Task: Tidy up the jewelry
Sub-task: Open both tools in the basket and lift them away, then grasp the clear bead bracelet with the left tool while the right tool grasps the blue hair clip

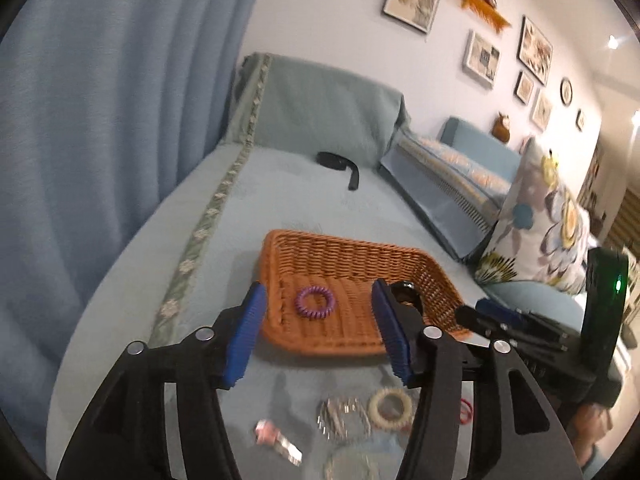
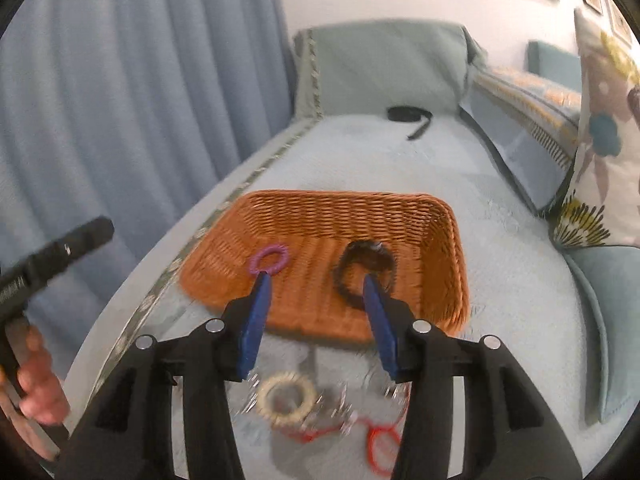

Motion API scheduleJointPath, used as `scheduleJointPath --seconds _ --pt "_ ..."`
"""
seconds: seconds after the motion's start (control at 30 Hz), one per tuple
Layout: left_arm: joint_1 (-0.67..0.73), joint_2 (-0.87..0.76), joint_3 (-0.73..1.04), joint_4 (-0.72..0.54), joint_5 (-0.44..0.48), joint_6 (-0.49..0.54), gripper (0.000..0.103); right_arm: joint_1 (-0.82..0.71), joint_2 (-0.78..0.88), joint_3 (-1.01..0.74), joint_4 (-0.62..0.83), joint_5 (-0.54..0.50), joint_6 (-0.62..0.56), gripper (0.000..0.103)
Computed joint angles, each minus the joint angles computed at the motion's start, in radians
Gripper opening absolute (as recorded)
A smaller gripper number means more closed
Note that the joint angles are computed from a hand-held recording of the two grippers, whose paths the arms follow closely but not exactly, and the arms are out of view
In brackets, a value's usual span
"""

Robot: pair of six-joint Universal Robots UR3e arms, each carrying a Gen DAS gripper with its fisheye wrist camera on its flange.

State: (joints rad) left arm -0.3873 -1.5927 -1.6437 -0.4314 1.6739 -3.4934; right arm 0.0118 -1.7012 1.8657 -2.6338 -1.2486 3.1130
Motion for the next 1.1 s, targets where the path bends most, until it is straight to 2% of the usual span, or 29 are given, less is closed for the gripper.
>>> scheduleJointPath --seconds 0.17,0.3,0.33,0.43,0.57,0.73,0.8,0.93,0.97,1.0,1.03,1.07,1.1 --pt "0.0 0.185 -0.209 0.001 -0.017 -0.056 0.054 0.05 -0.168 0.184 -0.051 -0.033 0.003 0.044" --pt "-0.039 0.25 -0.372 0.057 -0.026 -0.113 0.054 0.078 -0.243 0.33 -0.108 -0.026 0.004 0.04" --pt "-0.055 0.248 -0.4 0.07 -0.025 -0.129 0.054 0.085 -0.253 0.351 -0.109 -0.024 0.004 0.036" --pt "-0.096 0.207 -0.447 0.104 -0.022 -0.161 0.054 0.116 -0.228 0.409 -0.138 -0.032 0.004 0.031" --pt "-0.132 0.118 -0.444 0.118 0.002 -0.156 0.053 0.157 -0.15 0.432 -0.185 -0.061 0.01 0.031" --pt "-0.125 0.026 -0.448 0.146 -0.039 -0.14 0.051 0.176 -0.065 0.412 -0.181 -0.065 0.004 0.026" --pt "-0.141 -0.017 -0.417 0.122 -0.015 -0.14 0.045 0.191 -0.024 0.38 -0.165 -0.079 0.009 0.022" --pt "-0.173 -0.047 -0.398 0.124 0.043 -0.154 0.043 0.205 0.018 0.338 -0.146 -0.086 0.01 0.014" --pt "-0.181 -0.054 -0.389 0.118 0.059 -0.155 0.038 0.209 0.022 0.331 -0.142 -0.09 0.012 0.01" --pt "-0.189 -0.061 -0.379 0.107 0.076 -0.158 0.027 0.21 0.033 0.321 -0.135 -0.093 0.011 0.008" --pt "-0.2 -0.073 -0.367 0.097 0.094 -0.157 0.023 0.219 0.035 0.317 -0.131 -0.109 0.017 0.008" --pt "-0.205 -0.076 -0.358 0.093 0.095 -0.153 0.01 0.233 0.043 0.306 -0.132 -0.128 0.028 0.007" --pt "-0.205 -0.075 -0.358 0.095 0.092 -0.148 0.007 0.246 0.039 0.306 -0.129 -0.152 0.041 0.007"
